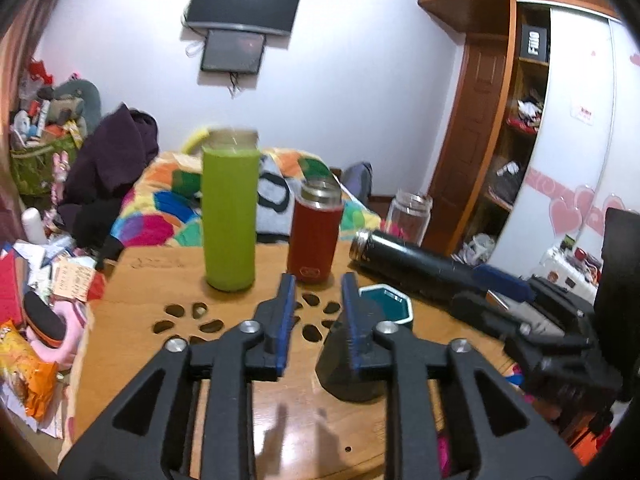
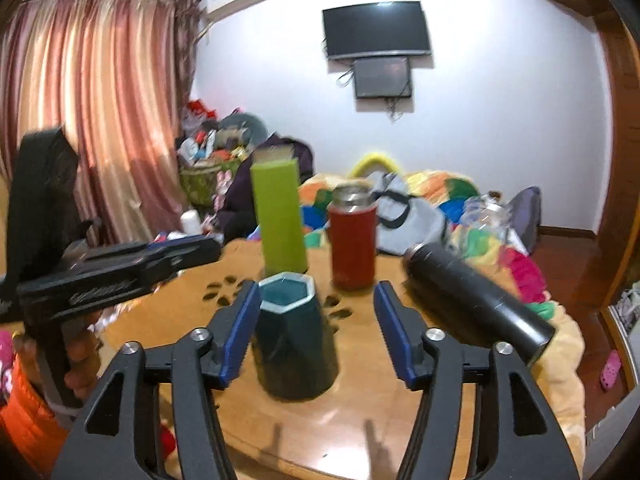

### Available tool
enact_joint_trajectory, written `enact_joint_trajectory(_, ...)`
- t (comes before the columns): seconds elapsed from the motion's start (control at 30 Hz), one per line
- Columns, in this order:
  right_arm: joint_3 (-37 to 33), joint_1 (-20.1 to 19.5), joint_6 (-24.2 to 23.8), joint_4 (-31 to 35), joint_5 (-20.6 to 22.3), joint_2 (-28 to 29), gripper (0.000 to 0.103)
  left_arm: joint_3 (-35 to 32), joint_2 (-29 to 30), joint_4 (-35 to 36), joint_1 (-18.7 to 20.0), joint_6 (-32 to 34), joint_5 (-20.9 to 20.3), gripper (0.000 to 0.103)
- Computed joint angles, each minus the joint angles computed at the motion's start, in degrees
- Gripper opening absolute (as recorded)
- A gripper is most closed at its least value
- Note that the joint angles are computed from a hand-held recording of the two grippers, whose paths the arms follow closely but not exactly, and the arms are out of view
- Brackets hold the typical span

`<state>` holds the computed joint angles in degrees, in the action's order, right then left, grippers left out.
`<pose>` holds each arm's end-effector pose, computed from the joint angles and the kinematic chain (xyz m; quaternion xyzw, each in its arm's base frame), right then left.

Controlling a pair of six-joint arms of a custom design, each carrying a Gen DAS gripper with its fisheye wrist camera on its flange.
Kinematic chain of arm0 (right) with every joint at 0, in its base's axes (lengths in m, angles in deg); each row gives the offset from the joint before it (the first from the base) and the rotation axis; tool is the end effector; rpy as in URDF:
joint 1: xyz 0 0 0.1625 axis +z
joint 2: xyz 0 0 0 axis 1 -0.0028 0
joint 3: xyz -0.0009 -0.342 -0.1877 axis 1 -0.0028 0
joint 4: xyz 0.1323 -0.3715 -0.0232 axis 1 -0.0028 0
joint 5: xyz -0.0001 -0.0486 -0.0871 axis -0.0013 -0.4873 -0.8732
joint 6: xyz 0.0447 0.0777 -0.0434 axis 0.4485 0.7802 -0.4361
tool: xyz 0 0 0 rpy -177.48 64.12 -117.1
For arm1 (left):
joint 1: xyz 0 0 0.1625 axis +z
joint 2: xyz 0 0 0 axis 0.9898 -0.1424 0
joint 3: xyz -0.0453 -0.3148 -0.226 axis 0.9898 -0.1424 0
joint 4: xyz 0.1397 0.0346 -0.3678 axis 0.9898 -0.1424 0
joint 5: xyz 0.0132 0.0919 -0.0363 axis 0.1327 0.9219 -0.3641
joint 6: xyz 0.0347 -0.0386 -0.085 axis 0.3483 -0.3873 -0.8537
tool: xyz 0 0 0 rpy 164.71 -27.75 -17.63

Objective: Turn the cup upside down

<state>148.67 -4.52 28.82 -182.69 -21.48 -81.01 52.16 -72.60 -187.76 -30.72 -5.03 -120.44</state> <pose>0.1011 -0.5072 0.1417 0.3498 -0.8179 0.4246 0.1684 -0.1738 -0.5208 0.0584 0.2594 0.8338 -0.4517 0.1829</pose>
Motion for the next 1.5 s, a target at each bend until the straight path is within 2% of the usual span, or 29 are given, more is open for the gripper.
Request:
enact_joint_trajectory(0.13, 0.62, 0.93, 1.90, -4.36, -0.86, -1.08, 0.075, 1.79, 0.17, -5.92, -2.38, 1.70, 2.35, 0.058)
enact_joint_trajectory(0.23, 1.08, 1.81, 2.66, -7.38, -1.54, -1.32, 0.084, 2.64, 0.52, -9.78, -4.01, 3.19, 3.98, 0.065)
enact_joint_trajectory(0.33, 1.96, 2.32, 3.34, -9.23, -1.72, -1.84, 0.089, 2.97, 1.25, -13.30, -5.37, 4.76, 6.25, 0.082)
enact_joint_trajectory(0.4, 2.42, 2.61, 3.59, -10.26, -1.97, -1.97, 0.096, 3.18, 1.95, -16.07, -6.17, 5.62, 7.65, 0.092)
enact_joint_trajectory(0.47, 2.82, 2.84, 3.77, -12.32, -2.28, -1.60, 0.103, 2.98, 3.06, -19.21, -7.12, 7.34, 9.63, 0.097)
enact_joint_trajectory(0.5, 3.02, 2.97, 3.89, -13.12, -2.28, -1.59, 0.103, 2.69, 3.92, -21.38, -7.76, 8.88, 11.06, 0.100)
enact_joint_trajectory(0.67, 3.85, 2.97, 5.06, -15.01, -2.08, -2.02, 0.103, 1.27, 7.09, -28.70, -9.89, 15.50, 14.99, 0.103)
enact_joint_trajectory(0.73, 3.93, 2.91, 5.43, -15.76, -2.29, -1.96, 0.103, 1.00, 7.61, -29.87, -10.24, 16.60, 15.32, 0.103)
enact_joint_trajectory(0.87, 4.10, 3.07, 5.23, -16.99, -3.34, -1.67, 0.103, 0.89, 8.01, -30.34, -10.38, 16.80, 15.10, 0.103)
enact_joint_trajectory(1.5, 5.11, 2.83, 5.16, -17.74, -2.83, -2.18, 0.103, 0.93, 8.18, -30.61, -10.59, 16.79, 15.39, 0.103)
